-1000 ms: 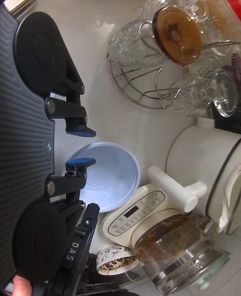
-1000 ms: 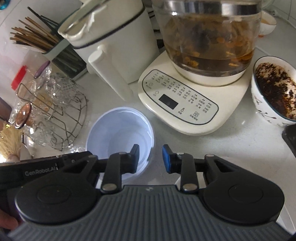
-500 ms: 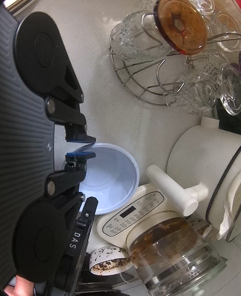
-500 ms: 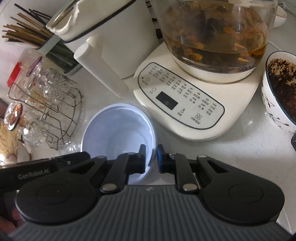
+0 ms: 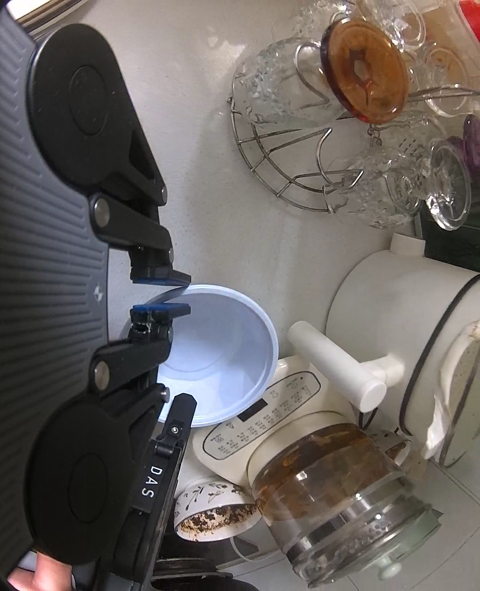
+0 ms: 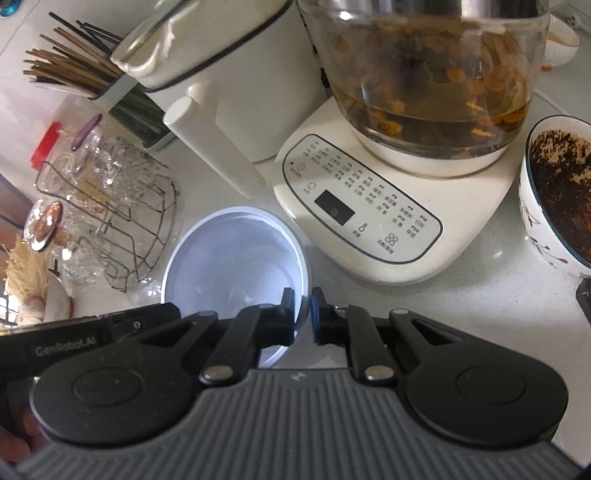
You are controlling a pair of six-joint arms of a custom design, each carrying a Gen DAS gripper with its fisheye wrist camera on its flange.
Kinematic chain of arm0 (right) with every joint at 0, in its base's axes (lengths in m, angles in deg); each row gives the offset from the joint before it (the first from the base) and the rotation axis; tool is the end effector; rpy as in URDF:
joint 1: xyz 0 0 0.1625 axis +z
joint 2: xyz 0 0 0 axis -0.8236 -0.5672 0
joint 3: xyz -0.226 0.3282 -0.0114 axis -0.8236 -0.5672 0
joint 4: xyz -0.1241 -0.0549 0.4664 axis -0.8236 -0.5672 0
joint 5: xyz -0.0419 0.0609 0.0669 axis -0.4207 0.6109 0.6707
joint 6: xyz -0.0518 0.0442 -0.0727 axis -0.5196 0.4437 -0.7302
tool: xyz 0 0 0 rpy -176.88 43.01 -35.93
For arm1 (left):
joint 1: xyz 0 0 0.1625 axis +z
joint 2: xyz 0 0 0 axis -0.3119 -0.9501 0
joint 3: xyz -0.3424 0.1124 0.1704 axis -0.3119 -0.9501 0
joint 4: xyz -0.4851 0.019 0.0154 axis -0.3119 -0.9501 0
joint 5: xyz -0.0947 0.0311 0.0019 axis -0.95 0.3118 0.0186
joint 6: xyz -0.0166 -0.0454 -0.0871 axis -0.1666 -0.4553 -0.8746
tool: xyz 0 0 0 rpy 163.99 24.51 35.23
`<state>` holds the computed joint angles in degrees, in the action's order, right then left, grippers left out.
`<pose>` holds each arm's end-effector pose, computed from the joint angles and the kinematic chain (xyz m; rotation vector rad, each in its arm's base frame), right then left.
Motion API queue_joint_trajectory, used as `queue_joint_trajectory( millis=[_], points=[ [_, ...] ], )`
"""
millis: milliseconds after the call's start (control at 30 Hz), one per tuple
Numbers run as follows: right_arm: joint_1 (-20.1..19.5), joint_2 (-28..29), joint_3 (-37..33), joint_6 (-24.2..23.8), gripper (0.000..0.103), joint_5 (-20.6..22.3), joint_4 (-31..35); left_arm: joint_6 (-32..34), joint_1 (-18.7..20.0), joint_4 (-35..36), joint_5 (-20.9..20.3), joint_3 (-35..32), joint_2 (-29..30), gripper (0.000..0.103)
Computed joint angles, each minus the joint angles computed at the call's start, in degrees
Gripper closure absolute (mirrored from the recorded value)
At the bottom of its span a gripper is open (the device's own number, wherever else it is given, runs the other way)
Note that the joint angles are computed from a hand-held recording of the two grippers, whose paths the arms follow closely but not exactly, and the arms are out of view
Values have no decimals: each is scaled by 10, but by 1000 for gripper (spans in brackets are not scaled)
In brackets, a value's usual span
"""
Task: Organize plates and bowls
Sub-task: 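Carry the held plastic bowl toward the white plates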
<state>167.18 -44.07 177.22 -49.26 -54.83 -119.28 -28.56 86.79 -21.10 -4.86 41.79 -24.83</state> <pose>0.3323 -0.6627 0.0790 -0.3521 -2.4369 0.9729 -0.1348 -0.8214 0.2656 0.5929 2.6655 -0.2070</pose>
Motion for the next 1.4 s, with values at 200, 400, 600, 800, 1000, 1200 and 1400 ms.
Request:
queue_joint_trajectory(
  millis=[200,400,600,800,1000,1200,1400],
  points=[
    [15,-6,6,-1,92,-3,-13,4,-6,-9,-6,17,-26,92],
    [41,-8,1,9,91,-20,-29,17,-20,-18,-12,23,-52,92],
    [61,2,-14,-12,91,-32,-59,24,-23,-24,-32,30,-79,92],
    [78,16,-30,-22,91,-31,-65,35,-20,-35,-41,45,-114,92],
    [93,43,-60,-45,91,-20,-65,33,-10,-50,-43,61,-150,92],
    [103,78,-102,-63,91,-9,-47,25,5,-61,-44,70,-176,92],
    [107,110,-134,-59,91,4,-15,17,23,-60,-32,78,-195,92]
  ],
)
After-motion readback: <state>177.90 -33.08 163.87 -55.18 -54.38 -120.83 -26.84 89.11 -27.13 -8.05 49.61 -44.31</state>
